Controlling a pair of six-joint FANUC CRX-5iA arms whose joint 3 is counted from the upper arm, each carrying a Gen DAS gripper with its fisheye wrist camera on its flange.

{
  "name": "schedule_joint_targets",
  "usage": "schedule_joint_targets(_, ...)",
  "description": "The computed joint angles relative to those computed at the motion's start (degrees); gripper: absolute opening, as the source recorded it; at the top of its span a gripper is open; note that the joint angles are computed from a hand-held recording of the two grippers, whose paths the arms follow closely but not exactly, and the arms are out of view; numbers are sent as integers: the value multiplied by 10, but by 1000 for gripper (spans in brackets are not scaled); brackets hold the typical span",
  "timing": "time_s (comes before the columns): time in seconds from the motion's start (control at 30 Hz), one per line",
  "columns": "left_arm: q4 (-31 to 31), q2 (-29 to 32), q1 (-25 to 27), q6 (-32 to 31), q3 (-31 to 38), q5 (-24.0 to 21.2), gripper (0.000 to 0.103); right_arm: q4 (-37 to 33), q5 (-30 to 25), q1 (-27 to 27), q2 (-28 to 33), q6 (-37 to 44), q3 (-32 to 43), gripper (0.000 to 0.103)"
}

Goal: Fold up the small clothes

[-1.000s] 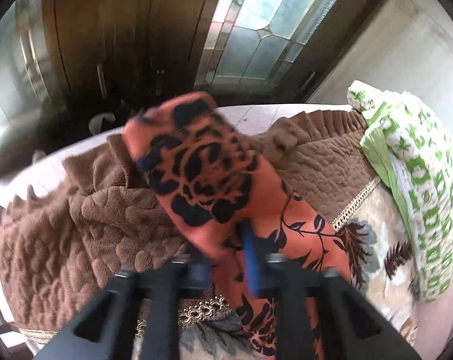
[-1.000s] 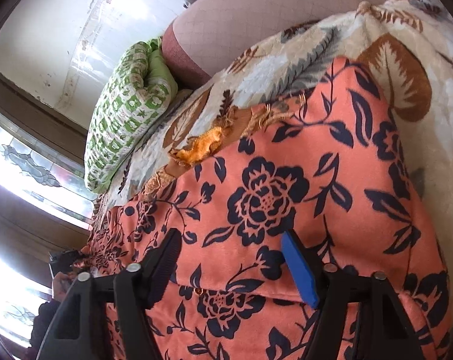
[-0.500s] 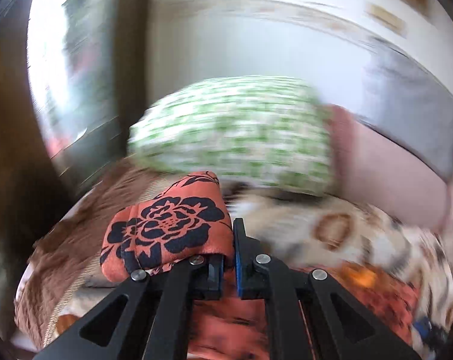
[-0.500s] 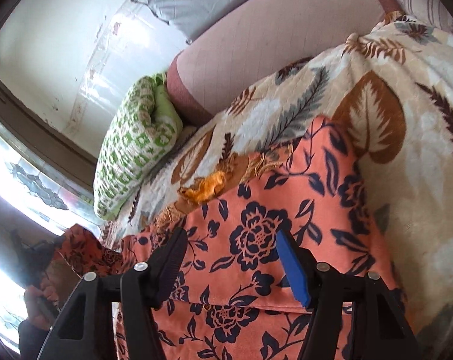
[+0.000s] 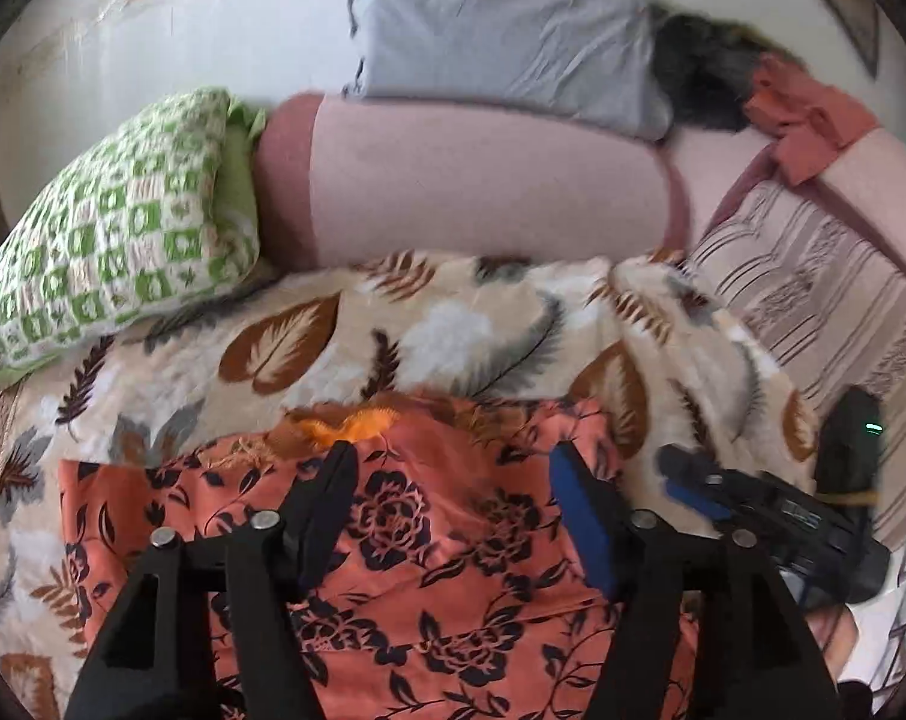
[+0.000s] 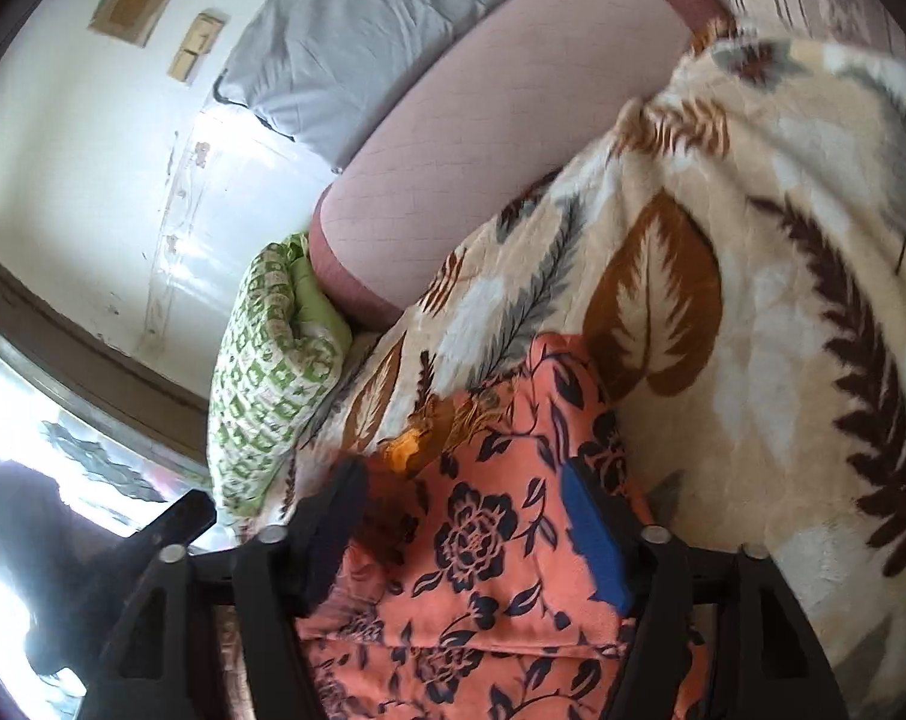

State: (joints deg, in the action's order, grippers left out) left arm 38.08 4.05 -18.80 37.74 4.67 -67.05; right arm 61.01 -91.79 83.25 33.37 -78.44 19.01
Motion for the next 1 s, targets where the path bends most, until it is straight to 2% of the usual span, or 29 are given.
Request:
schedule_joint_targets(0.03, 27, -7, 13, -14, -15, 7, 80, 4, 13, -1, -7, -11, -12, 74)
schedule_joint_targets(0.1, 65, -19, 42, -33, -42, 27, 83, 12, 31, -5, -11, -13, -22, 74)
schedule_joint_targets(0.13, 63, -19, 53, -25, -45, 47, 84, 11, 37, -8, -8, -6, -17, 74)
schedule_joint_targets(0.2, 17, -21, 63, 8, -45, 96, 84, 9, 57, -14, -7, 5, -15, 74)
schedule_joint_targets(0.27, -65, -17, 79, 68, -42, 148, 84, 9, 86, -23, -7, 19, -17, 74)
schedule_joint_targets(0.37, -107, -6, 115, 134, -48, 175, 84, 15, 125, -38, -9, 28, -30, 74)
schedule_joint_targets(0.43, -161, 10, 137, 224, -34, 185, 84, 30, 164, -51, -16, 7, -55, 74)
schedule_joint_targets(0.53, -229, 26, 155, 310, -25, 213, 84, 36, 199, -68, -18, -10, -75, 74)
schedule_joint_targets(0.6, -264, 50, 160, 360, -2, 205, 84, 31, 224, -80, -18, -15, -82, 74)
schedule_joint_targets(0.73, -303, 94, 172, 453, 47, 170, 84, -9, 238, -98, -3, 42, -55, 73)
schedule_joint_targets(0.87, -320, 110, 167, 479, 66, 152, 84, -23, 236, -111, 15, 91, -27, 72)
schedule_joint_targets(0.9, -330, 112, 161, 482, 69, 151, 84, -25, 235, -113, 19, 104, -19, 62)
schedule_joint_targets(0.93, -341, 113, 155, 481, 72, 148, 84, -25, 243, -116, 22, 120, -14, 34)
schedule_joint_targets(0.97, -353, 116, 148, 485, 80, 143, 84, -34, 250, -118, 24, 137, -7, 17)
schedule_joint_targets(1.0, -364, 116, 141, 488, 83, 138, 84, -44, 255, -119, 28, 154, 2, 15)
